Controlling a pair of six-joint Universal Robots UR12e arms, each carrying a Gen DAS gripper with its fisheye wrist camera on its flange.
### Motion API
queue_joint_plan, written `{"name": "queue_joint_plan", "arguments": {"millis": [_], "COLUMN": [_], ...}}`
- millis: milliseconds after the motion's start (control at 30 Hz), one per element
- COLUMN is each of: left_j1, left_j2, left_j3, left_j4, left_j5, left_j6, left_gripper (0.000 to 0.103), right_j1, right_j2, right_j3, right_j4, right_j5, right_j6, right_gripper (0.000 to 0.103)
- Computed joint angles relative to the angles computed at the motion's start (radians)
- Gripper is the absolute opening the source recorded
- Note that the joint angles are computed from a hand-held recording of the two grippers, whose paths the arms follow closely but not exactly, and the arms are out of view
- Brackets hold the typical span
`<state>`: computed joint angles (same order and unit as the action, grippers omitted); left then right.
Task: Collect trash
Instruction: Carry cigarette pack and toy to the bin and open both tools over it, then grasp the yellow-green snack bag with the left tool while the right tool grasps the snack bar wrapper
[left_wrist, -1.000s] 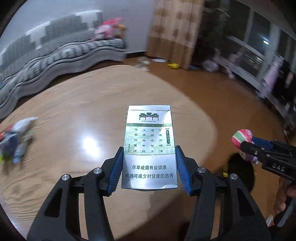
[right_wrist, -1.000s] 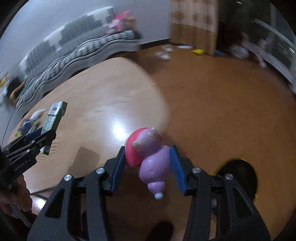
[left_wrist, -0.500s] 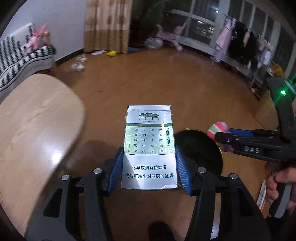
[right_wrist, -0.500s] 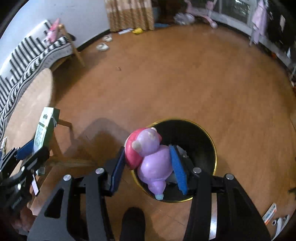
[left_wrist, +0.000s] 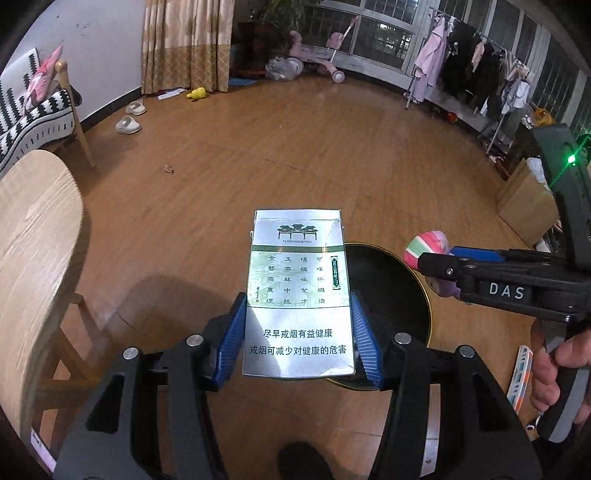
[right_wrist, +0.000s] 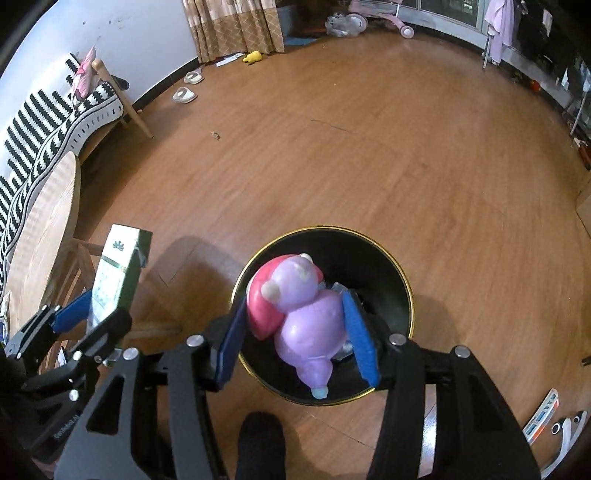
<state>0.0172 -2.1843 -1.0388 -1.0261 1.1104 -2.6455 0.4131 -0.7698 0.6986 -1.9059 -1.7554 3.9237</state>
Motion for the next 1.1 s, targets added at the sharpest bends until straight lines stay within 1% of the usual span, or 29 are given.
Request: {"name": "queue_joint_plan", "arguments": {"millis": [67, 100, 133, 267, 400, 467, 567, 633, 667, 733, 800, 867, 933, 1000, 1033, 1100], "left_j1": [-0.004, -0.006, -0.008, -0.013, -0.022, -0.025, -0.030, -0.031, -0.031, -0.030, -0.029, -0.024, -0.014, -0.003, 0.006, 0.023], "left_j2": [-0.003, -0.004, -0.005, -0.009, -0.019, -0.025, -0.026, -0.029, -0.030, -0.026, -0.025, -0.021, -0.016, -0.007, 0.001, 0.008], "left_j3": [0.002, 0.001, 0.002, 0.001, 0.011, 0.021, 0.021, 0.026, 0.024, 0.011, 0.011, 0.008, 0.003, -0.009, -0.017, -0.015], "left_j4": [-0.006, -0.009, -0.015, -0.036, -0.086, -0.123, -0.129, -0.148, -0.139, -0.111, -0.115, -0.098, -0.078, -0.047, -0.025, -0.018], "left_j5": [-0.001, -0.001, -0.003, -0.009, -0.029, -0.051, -0.073, -0.095, -0.102, -0.111, -0.101, -0.085, -0.074, -0.062, -0.049, -0.046], "left_j6": [0.002, 0.005, 0.010, 0.024, 0.029, 0.029, 0.042, 0.050, 0.041, 0.029, 0.036, 0.032, 0.027, 0.007, -0.013, -0.027], "left_gripper": [0.053, 0.053, 0.053, 0.053, 0.053, 0.054, 0.054, 0.065, 0.075, 0.076, 0.076, 0.076, 0.080, 0.087, 0.087, 0.088], "right_j1": [0.001, 0.001, 0.005, 0.002, 0.000, -0.001, 0.002, 0.005, 0.006, 0.008, 0.010, 0.013, 0.017, 0.022, 0.028, 0.040], "right_j2": [-0.004, -0.008, -0.009, -0.026, -0.043, -0.050, -0.060, -0.067, -0.067, -0.068, -0.063, -0.048, -0.027, -0.001, 0.021, 0.071], "right_j3": [0.008, 0.015, 0.014, 0.043, 0.067, 0.079, 0.094, 0.105, 0.104, 0.104, 0.095, 0.068, 0.029, -0.020, -0.063, -0.161], "right_j4": [-0.006, -0.011, -0.009, -0.030, -0.052, -0.066, -0.085, -0.097, -0.101, -0.111, -0.110, -0.101, -0.085, -0.071, -0.060, -0.034], "right_j5": [0.000, -0.006, -0.019, -0.030, -0.044, -0.053, -0.069, -0.084, -0.088, -0.095, -0.099, -0.094, -0.088, -0.081, -0.077, -0.072], "right_j6": [0.012, 0.018, 0.026, 0.041, 0.064, 0.069, 0.082, 0.095, 0.098, 0.100, 0.095, 0.085, 0.070, 0.048, 0.031, -0.009], "right_gripper": [0.062, 0.069, 0.070, 0.071, 0.072, 0.072, 0.072, 0.073, 0.073, 0.073, 0.073, 0.073, 0.073, 0.073, 0.073, 0.075]}}
